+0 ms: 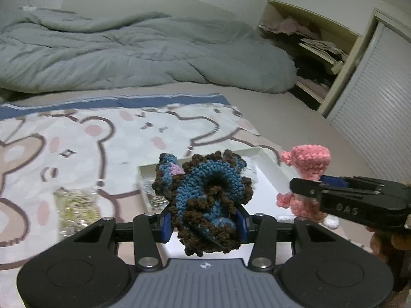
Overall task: Organize objects
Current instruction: 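Carry the scrunchie in the left tool while the right tool carries the doll to the white box, then open both tools to release the scrunchie and doll into the white box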
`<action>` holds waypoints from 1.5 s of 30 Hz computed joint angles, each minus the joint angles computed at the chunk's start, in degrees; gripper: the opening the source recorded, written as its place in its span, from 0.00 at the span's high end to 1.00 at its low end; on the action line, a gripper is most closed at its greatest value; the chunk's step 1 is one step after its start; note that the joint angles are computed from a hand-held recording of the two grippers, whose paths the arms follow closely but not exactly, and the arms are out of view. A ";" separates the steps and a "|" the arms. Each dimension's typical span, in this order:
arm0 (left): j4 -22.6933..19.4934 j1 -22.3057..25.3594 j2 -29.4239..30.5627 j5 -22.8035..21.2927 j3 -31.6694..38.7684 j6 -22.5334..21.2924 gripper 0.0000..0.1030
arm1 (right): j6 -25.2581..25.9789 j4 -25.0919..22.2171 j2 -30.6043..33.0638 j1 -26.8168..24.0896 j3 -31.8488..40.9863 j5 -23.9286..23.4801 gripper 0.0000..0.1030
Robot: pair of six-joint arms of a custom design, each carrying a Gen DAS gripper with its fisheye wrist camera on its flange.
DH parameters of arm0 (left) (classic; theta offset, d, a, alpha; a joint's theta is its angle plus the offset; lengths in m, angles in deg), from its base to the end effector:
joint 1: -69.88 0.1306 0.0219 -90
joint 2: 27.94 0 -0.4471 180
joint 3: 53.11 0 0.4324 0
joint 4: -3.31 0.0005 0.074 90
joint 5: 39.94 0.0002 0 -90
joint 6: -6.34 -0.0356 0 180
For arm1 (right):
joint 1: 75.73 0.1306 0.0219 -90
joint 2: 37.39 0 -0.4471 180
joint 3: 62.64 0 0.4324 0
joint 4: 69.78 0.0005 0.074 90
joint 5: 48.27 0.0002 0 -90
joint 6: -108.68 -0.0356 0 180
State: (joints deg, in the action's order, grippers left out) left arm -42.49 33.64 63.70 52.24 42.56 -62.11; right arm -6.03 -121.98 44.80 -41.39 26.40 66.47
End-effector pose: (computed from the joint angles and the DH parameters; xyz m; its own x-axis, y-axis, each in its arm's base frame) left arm 0.4406 -0.3252 0.5348 -0.7251 0.0764 -0.6844 0.3734 0.8787 -0.2975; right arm 0.3927 0.2496 0.5493 -0.6463 0.0183 -0.7629 0.0008 0.9997 0.0233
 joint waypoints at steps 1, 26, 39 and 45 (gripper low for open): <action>0.34 -0.20 0.45 0.74 0.16 0.14 0.54 | 0.11 -0.72 -0.05 -0.36 -0.11 0.06 0.61; 10.55 -3.77 7.85 15.04 -2.38 16.97 0.54 | 5.70 -12.27 2.30 -7.03 -3.45 0.24 0.61; 14.57 -4.41 10.05 17.12 -3.37 20.30 0.45 | 1.39 -10.97 1.72 -8.57 -4.06 -2.59 0.66; 11.51 -4.06 10.93 18.13 -2.36 19.10 0.39 | -0.32 -11.10 1.37 -8.88 -4.06 -2.37 0.66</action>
State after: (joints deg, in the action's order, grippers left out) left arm -30.98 29.58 74.63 70.36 40.21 -43.01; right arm -6.35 -133.07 46.17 -50.27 22.34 64.11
